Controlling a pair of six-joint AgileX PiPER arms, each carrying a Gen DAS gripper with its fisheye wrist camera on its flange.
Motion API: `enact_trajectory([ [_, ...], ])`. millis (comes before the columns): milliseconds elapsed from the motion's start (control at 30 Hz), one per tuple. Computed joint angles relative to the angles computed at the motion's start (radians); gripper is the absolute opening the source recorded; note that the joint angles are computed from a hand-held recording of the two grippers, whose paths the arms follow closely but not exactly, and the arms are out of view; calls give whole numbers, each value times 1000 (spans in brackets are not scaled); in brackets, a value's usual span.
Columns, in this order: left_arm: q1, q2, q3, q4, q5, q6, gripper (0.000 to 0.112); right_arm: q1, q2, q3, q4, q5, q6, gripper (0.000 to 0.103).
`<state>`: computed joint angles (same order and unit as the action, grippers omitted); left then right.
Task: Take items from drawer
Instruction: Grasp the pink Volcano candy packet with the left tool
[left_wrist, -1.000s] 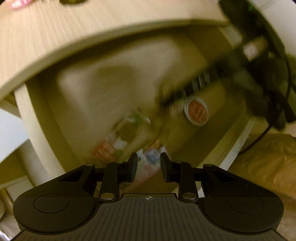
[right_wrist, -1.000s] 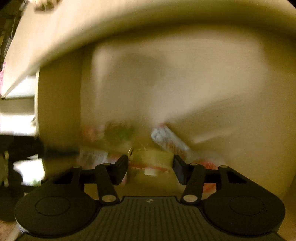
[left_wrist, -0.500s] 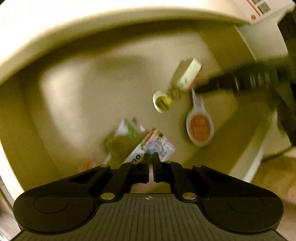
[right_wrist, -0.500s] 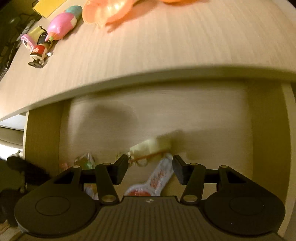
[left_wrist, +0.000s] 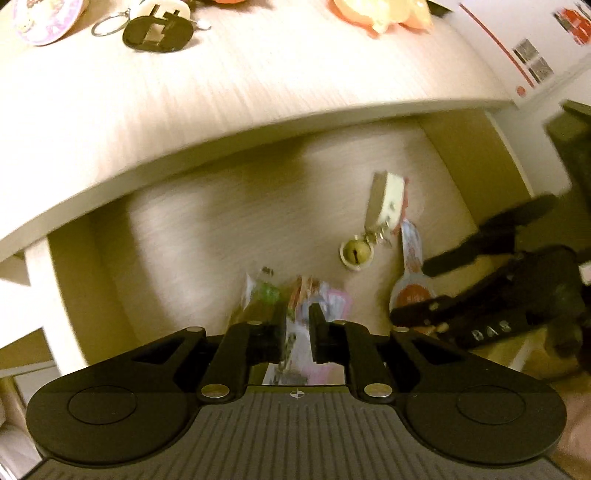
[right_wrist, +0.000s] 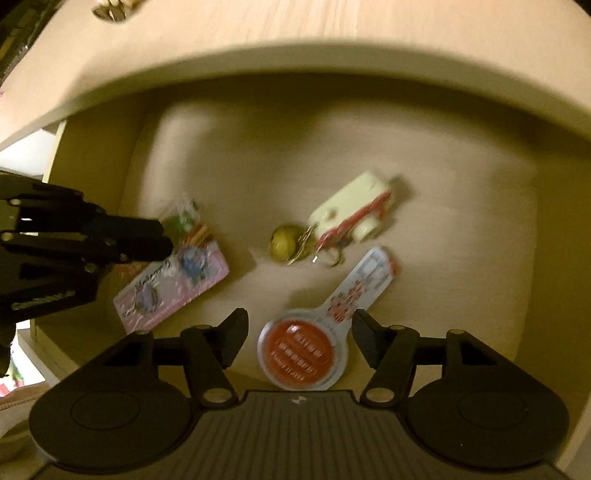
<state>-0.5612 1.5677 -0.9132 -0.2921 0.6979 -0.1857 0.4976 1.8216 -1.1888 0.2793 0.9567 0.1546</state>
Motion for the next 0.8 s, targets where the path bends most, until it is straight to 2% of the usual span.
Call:
enact_trajectory([
  [67,10,-9,1,-15,57,51,14,4,13,-7,-25,18,-32,63],
  [133,4,-15,3,-17,105,65,14,38,34,-4,-67,-18,-29,65],
  [200,11,-20,16,-50,129,101,14,57,31,-3,-111,-46,-8,51],
  [233,7,-19,23,-70,131,113,14,62,30,-2,-131,-61,2,48],
  [300,19,-38,33,-115,156,159,14,67,32,1,-184,-92,29,31],
  [400,11,-22,25,-131,167,176,14,53,26,17,-264,-137,94,27],
  [467,9,4,20,-124,168,179,14,32,11,28,-273,-152,110,27],
  [633,4,73,3,-141,98,176,11,-12,-30,38,-193,-167,63,28],
  [733,1,90,-17,-131,49,167,10,-24,-39,37,-171,-147,49,39],
  [800,-4,103,-26,-131,7,170,10,-57,-68,68,-135,-134,7,52],
])
